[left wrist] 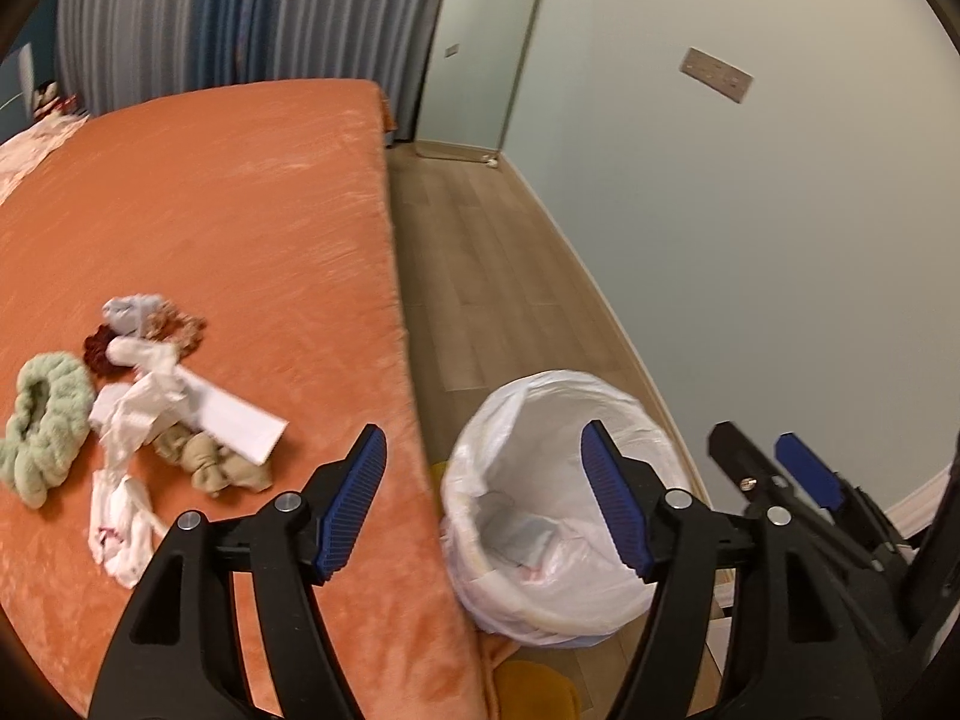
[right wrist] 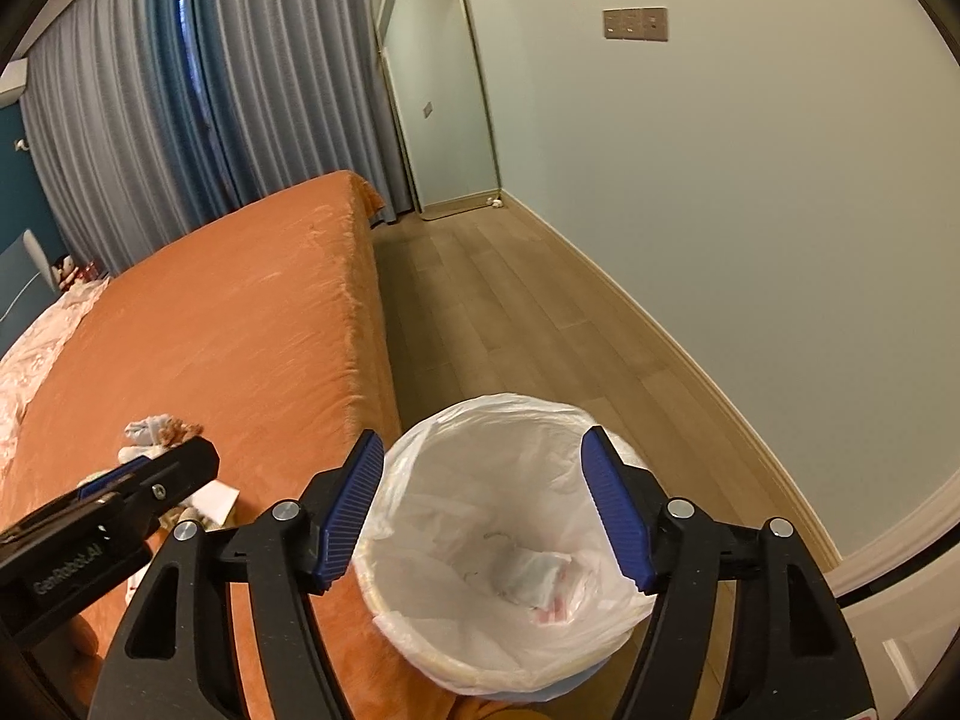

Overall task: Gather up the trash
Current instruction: 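Move both tools back over the bed toward the white gloves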

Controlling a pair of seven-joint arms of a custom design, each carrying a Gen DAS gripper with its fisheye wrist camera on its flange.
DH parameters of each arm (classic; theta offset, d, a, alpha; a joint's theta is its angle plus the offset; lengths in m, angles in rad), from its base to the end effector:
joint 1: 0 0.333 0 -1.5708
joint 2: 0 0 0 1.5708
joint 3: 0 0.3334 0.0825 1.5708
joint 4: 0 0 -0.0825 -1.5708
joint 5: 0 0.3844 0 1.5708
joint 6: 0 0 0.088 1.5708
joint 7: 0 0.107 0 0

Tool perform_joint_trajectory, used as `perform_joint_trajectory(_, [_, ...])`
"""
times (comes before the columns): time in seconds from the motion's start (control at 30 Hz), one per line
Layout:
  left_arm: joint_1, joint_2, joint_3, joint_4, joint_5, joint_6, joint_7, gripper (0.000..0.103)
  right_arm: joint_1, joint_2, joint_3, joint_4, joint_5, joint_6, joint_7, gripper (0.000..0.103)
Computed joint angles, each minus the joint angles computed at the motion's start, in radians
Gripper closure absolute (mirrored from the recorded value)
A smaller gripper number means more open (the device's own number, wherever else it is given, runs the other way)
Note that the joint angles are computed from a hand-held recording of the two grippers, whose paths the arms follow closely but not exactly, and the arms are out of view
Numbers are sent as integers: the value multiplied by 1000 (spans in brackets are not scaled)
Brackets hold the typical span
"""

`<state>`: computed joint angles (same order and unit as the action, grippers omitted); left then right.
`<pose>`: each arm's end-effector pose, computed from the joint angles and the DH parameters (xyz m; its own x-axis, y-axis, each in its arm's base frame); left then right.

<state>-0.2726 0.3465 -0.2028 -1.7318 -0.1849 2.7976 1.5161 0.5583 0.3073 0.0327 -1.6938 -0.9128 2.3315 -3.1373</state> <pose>0.6366 -0.2970 0.4843 -0.3126 -0.9129 0.2626 -0.7774 0.0871 -0.6229 0.5767 0.3680 0.4737 -0.3933 -0.9151 -0.0896 -0.6165 0.3347 -0.7127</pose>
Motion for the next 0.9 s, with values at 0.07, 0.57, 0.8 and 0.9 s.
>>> perform_joint_trajectory(0.07, [2,-11,14,-23,6,5,-17,36,3,7,2,10,0,1,-5,34])
perform_joint_trajectory(0.57, [84,-79,66,-168,24,22,-120,34,87,156,-7,216,75,-6,-144,33])
perform_joint_trajectory(0.8, [113,-90,94,-207,51,37,-170,31,126,256,-22,349,150,-4,-226,33])
perform_joint_trajectory(0.9, [132,-88,98,-220,48,39,-178,30,144,307,-30,419,186,-15,-269,33])
